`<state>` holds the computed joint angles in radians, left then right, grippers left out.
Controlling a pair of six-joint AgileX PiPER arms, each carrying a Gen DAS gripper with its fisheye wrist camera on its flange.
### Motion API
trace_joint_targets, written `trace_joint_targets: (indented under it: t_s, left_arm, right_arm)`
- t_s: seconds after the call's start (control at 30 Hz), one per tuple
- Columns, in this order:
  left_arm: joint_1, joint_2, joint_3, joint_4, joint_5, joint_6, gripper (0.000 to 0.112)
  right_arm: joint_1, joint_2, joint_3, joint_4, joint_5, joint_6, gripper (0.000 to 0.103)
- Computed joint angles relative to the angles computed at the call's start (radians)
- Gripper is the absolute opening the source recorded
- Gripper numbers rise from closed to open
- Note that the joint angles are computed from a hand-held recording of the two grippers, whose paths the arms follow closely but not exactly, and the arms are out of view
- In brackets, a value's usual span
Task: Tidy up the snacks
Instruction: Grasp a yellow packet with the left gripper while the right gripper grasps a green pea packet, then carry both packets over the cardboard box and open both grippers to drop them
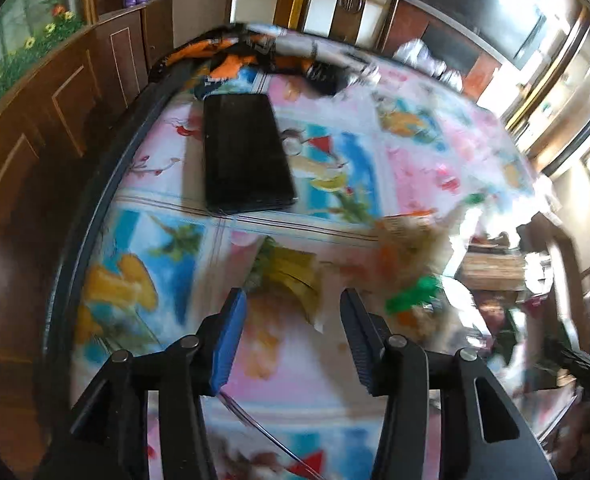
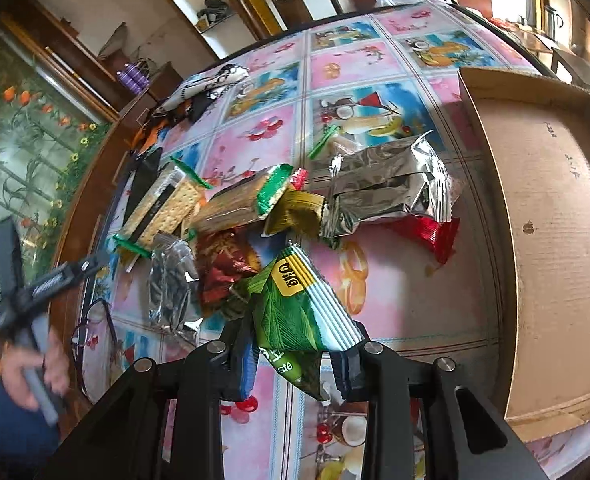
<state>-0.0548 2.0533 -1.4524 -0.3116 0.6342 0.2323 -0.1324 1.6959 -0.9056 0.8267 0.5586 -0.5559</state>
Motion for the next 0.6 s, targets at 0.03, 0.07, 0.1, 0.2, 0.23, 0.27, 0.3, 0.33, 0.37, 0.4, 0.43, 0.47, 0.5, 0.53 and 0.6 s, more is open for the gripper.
trace_joint_targets:
  t_s: [0.03, 0.07, 0.1, 0.2, 0.23, 0.27, 0.3, 0.33, 0.37, 0.4, 0.43, 0.47, 0.5, 0.53, 0.6]
  left_arm:
    - [-0.005, 0.019, -0.02, 0.006, 0.005, 0.005, 0.048]
    - [-0.012, 0.039, -0.044, 0.033, 0.012, -0.013, 0.048]
    - [-0.022, 0.064, -0.074, 0.074, 0.02, -0.051, 0.048]
    - [-0.029, 0.116, -0.135, 0.084, 0.058, -0.067, 0.046]
    - [-0.034, 0.13, -0.152, 0.093, 0.071, -0.078, 0.045]
    - [-0.041, 0.132, -0.152, 0.111, 0.063, -0.091, 0.045]
    - [-0.049, 0.131, -0.146, 0.121, 0.051, -0.097, 0.045]
    - [-0.054, 0.128, -0.137, 0.119, 0.038, -0.095, 0.045]
    - [-0.057, 0.124, -0.126, 0.12, 0.024, -0.1, 0.044]
    - [-0.062, 0.119, -0.113, 0.132, 0.005, -0.114, 0.043]
    - [-0.068, 0.115, -0.096, 0.143, -0.019, -0.126, 0.042]
    - [-0.07, 0.109, -0.078, 0.148, -0.04, -0.133, 0.041]
    - [-0.072, 0.099, -0.054, 0.145, -0.067, -0.136, 0.04]
    - [-0.073, 0.091, -0.037, 0.141, -0.081, -0.139, 0.039]
    - [-0.069, 0.077, -0.015, 0.107, -0.086, -0.128, 0.039]
  right_arm:
    - [0.002, -0.004, 0.003, -0.001, -0.002, 0.001, 0.032]
    - [0.002, -0.011, 0.008, 0.001, -0.004, -0.002, 0.032]
    - [0.002, -0.014, 0.011, 0.001, -0.004, -0.002, 0.032]
    - [0.006, -0.032, 0.026, -0.004, -0.012, 0.0, 0.032]
    - [0.006, -0.036, 0.03, -0.006, -0.013, 0.001, 0.032]
    - [0.007, -0.04, 0.034, -0.007, -0.013, 0.003, 0.032]
    - [0.008, -0.044, 0.037, -0.01, -0.014, 0.008, 0.032]
    - [0.01, -0.047, 0.04, -0.014, -0.016, 0.014, 0.032]
    - [0.01, -0.051, 0.043, -0.016, -0.018, 0.017, 0.032]
    - [0.011, -0.054, 0.047, -0.017, -0.019, 0.019, 0.032]
    - [0.011, -0.058, 0.05, -0.019, -0.022, 0.022, 0.032]
    - [0.01, -0.061, 0.053, -0.022, -0.024, 0.025, 0.032]
    - [0.009, -0.065, 0.056, -0.023, -0.025, 0.026, 0.032]
    - [0.007, -0.067, 0.059, -0.022, -0.025, 0.024, 0.032]
    - [0.004, -0.069, 0.06, -0.018, -0.024, 0.021, 0.032]
